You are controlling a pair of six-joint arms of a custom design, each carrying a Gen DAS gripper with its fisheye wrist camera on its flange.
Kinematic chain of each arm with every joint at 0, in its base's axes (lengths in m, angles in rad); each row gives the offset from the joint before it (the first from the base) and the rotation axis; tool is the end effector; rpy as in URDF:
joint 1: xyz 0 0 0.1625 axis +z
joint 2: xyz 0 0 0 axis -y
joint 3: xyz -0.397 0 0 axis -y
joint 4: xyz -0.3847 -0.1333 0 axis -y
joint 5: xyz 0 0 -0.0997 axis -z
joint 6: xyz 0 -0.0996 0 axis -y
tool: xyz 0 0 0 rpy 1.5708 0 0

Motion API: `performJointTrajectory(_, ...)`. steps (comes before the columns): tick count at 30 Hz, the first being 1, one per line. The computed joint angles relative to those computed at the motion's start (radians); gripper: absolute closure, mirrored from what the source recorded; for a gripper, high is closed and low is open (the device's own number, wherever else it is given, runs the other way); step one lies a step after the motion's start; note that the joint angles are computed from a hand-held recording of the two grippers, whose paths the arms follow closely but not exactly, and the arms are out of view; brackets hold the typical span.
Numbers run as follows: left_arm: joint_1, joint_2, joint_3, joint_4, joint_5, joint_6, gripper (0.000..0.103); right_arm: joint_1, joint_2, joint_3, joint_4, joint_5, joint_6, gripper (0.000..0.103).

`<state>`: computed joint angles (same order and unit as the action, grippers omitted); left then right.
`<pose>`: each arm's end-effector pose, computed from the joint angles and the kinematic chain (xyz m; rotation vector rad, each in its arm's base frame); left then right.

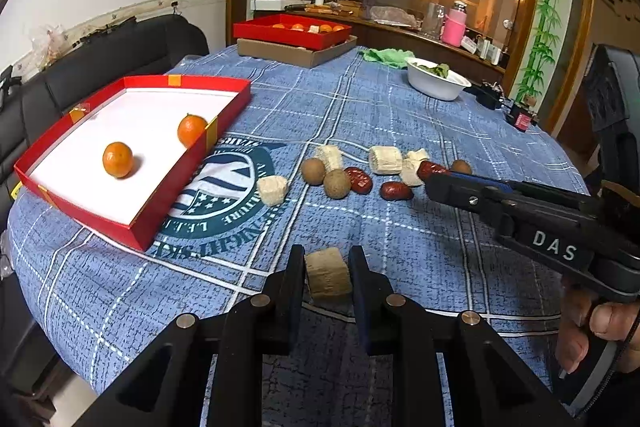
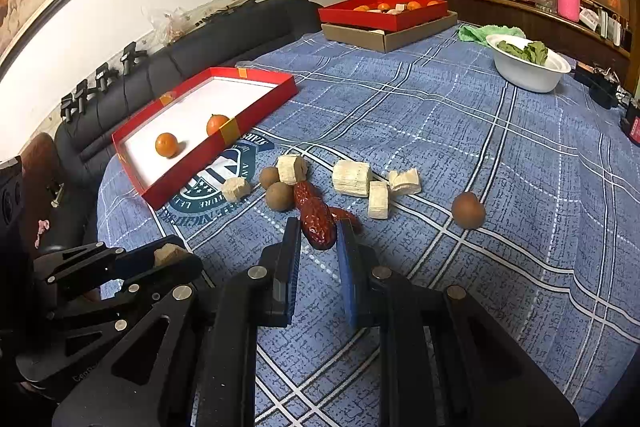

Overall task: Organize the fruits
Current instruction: 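Carry the red date and beige cube in both tools over the tray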

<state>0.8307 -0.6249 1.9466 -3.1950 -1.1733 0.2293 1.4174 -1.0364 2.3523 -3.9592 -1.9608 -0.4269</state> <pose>-0.2368 -0.5141 -0.0360 1.2206 2.5012 -0.5518 0.0290 -0.4373 0.1754 0.0448 -2.2502 1.1467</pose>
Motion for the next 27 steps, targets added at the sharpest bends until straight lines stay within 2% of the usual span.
performJointTrajectory(16,0.023,-0.022,-0.001,-0.032,0.008,-0.025,0.082,0.02,0.024,-0.017,-0.006,-0.032,-0.024,0.086)
performJointTrajectory(27,0.046,-0.044,-0.014,-0.058,0.015,-0.034,0.082,0.078,0.051,-0.068,0.051,-0.062,-0.028,0.086)
